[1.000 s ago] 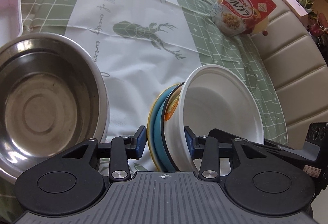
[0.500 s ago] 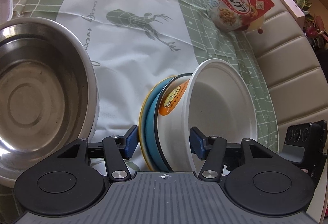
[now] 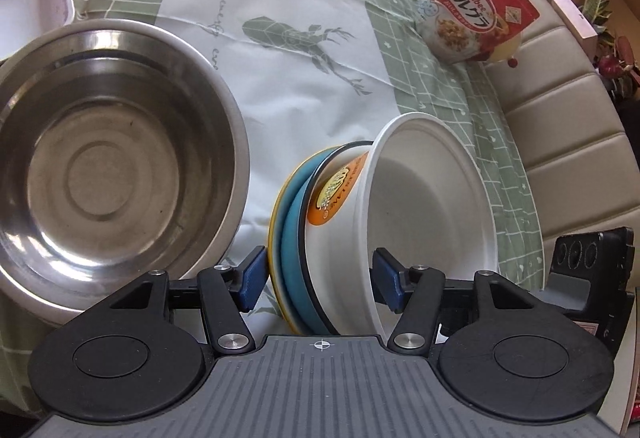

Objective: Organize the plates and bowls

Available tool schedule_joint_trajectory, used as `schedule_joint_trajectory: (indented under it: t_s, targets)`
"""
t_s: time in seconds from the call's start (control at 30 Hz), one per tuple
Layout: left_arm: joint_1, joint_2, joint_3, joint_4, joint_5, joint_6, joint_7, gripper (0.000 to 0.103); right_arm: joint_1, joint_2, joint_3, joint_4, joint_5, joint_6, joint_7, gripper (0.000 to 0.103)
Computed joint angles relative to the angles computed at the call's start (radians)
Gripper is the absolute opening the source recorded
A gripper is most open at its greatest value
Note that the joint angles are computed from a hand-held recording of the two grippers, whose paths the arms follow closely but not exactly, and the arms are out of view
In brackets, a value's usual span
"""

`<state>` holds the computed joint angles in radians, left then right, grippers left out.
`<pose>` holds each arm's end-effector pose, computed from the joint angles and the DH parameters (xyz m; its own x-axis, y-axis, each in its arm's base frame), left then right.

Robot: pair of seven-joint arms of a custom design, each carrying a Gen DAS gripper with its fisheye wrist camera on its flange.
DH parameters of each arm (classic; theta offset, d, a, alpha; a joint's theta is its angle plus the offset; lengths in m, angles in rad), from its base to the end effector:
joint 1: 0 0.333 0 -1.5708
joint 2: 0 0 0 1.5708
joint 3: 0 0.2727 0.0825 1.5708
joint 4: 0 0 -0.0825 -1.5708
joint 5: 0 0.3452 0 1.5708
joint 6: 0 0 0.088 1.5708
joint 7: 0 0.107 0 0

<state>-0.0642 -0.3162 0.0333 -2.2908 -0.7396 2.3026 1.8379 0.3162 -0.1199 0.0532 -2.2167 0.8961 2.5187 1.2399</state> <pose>0.4628 -0.0275 0.4902 -0.0031 -0.8260 0.5637 -0.9243 -0.2127 -0.3168 0.4795 0.1786 0.4471 0.1729 -0.7915 -0.5862 -0.9309 0.0631 -0.3597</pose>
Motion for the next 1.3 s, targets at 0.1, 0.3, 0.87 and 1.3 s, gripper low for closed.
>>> schedule_joint_trajectory:
  t_s: [0.1, 0.3, 0.87, 1.3]
  targets:
    - [-0.003, -0.003, -0.006, -0.001, 0.010, 0.011, 0.020, 0.061, -0.002, 0.000, -0.010, -0.006, 0.039, -0.007, -0.022, 0.077]
    - [-0.020, -0.004, -0.029, 0.019, 0.079, 0.027, -0.001, 0.062, -0.007, 0.002, -0.005, -0.025, 0.037, 0.089, 0.022, 0.077]
    - [-0.051, 0.046, -0.070, 0.052, 0.231, 0.085, -0.050, 0.068, -0.019, 0.021, -0.021, -0.012, 0.084, 0.053, -0.050, 0.073]
    - [-0.040, 0.008, -0.037, 0.024, 0.168, 0.050, -0.003, 0.067, -0.005, -0.010, 0.002, -0.015, 0.028, 0.003, -0.015, 0.072]
